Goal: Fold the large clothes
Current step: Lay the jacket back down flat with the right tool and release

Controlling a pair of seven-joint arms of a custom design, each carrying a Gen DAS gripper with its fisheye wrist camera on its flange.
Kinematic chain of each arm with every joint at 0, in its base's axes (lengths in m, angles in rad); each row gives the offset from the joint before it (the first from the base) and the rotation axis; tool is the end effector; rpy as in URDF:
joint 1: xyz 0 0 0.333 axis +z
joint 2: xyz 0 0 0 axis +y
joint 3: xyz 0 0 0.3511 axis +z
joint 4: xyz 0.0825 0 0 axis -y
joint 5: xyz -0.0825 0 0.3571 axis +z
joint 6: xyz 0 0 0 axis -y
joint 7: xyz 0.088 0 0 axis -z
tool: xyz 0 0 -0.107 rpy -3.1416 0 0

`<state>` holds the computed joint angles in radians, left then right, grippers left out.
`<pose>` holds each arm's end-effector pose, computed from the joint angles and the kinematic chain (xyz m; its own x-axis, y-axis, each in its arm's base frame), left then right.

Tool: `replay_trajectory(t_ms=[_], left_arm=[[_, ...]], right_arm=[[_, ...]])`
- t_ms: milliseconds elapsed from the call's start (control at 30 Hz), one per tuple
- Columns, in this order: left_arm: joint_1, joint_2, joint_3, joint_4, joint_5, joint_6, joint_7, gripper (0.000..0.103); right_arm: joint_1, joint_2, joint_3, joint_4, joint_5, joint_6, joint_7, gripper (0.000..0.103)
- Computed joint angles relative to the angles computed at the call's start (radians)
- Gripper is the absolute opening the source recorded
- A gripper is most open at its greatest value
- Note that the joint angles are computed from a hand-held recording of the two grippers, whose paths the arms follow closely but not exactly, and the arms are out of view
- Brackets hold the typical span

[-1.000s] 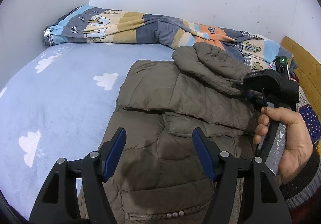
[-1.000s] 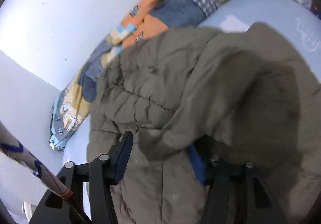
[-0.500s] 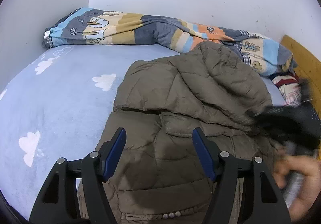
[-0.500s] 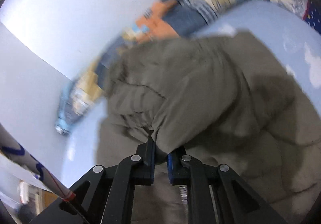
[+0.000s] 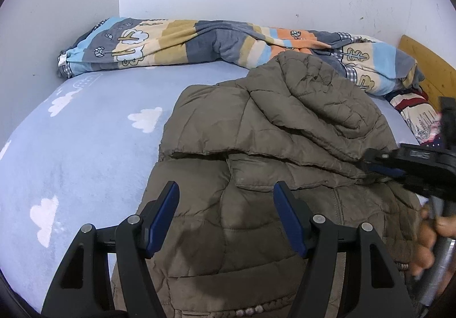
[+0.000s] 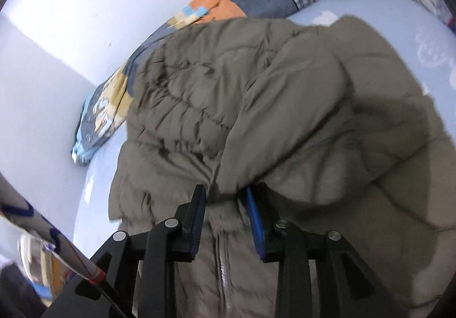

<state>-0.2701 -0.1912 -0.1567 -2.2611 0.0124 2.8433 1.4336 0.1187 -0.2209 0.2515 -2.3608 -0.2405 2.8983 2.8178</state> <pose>0.4575 -0.2152 0.5785 -0.3250 -0.9441 0.0551 -0.6912 0.1974 -0.6952 0.4456 0.1977 0.5477 -0.3963 -0.7483 -0.5320 -0.6212 0.6452 -0.4448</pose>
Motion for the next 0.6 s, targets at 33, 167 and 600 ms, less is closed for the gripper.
replay_trajectory(t_ms=[33,167,600], left_arm=[[-0.002,0.000,0.002,0.001,-0.005,-0.003,0.006,0.067],[-0.005,0.009,-0.001,0.021,-0.002,0.014,0.019,0.067],[-0.029,0.392,-0.098,0.491,0.052,-0.094,0.067,0.067]], right_arm=[[0.007,-0.026,-0.004,-0.004,0.000,-0.026,-0.020,0.032],[-0.068,-0.101,0.047,0.010,-0.102,-0.085,0.005,0.032],[-0.127,0.051,0.042,0.236,-0.398,-0.244,-0.038,0.032]])
